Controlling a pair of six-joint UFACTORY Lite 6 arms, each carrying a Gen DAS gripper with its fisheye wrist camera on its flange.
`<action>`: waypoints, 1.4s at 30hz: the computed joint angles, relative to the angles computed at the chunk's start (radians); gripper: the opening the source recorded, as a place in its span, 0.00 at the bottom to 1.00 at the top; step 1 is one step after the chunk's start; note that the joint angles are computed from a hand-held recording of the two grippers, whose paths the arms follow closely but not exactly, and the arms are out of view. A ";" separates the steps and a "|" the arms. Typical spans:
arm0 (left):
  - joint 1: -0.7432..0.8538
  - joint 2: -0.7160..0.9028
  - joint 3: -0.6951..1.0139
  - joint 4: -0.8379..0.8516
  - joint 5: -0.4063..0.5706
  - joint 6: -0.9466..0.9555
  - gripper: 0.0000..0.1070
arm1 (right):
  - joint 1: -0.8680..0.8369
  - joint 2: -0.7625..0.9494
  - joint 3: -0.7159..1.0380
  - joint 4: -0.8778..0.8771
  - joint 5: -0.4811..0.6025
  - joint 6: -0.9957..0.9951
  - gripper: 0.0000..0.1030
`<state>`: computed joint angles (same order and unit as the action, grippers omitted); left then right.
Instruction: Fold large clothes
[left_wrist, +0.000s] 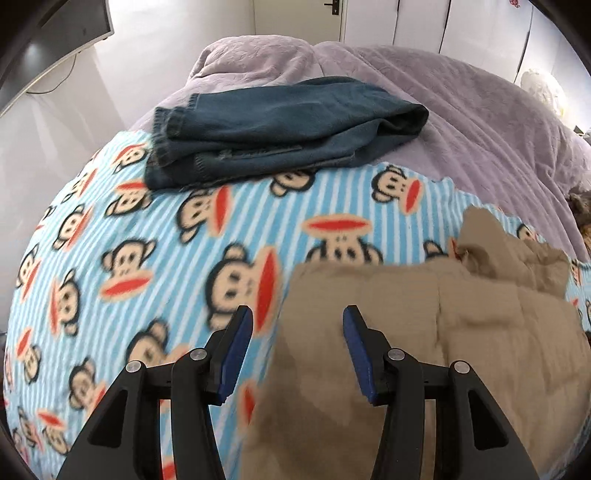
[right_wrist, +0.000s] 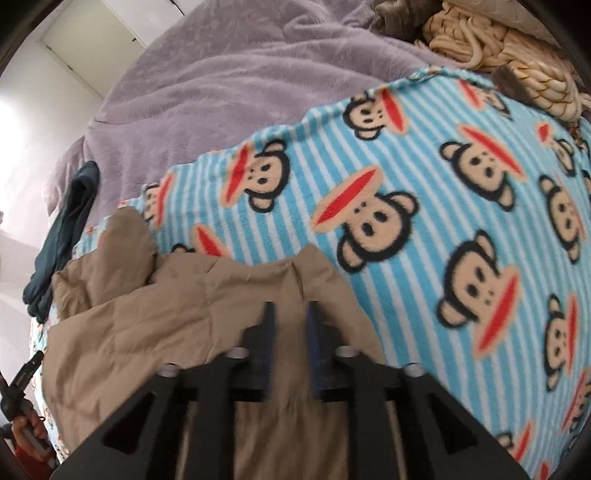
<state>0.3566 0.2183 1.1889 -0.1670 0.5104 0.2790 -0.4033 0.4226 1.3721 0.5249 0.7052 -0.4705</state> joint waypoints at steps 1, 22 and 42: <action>0.013 -0.039 -0.036 -0.014 0.013 0.022 0.49 | -0.007 -0.041 -0.035 0.013 0.006 -0.011 0.42; 0.164 -0.760 -0.645 -0.138 0.284 0.110 0.96 | -0.371 -0.858 -0.804 0.157 0.440 -0.190 0.86; 0.422 -0.435 -0.766 -0.836 0.275 0.678 0.96 | -0.466 -0.366 -0.993 0.599 0.406 -0.558 1.00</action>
<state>0.7781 -0.2169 0.4227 -1.0029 0.7857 0.9571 -0.8697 0.0564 0.3794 1.1244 1.1109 -1.0287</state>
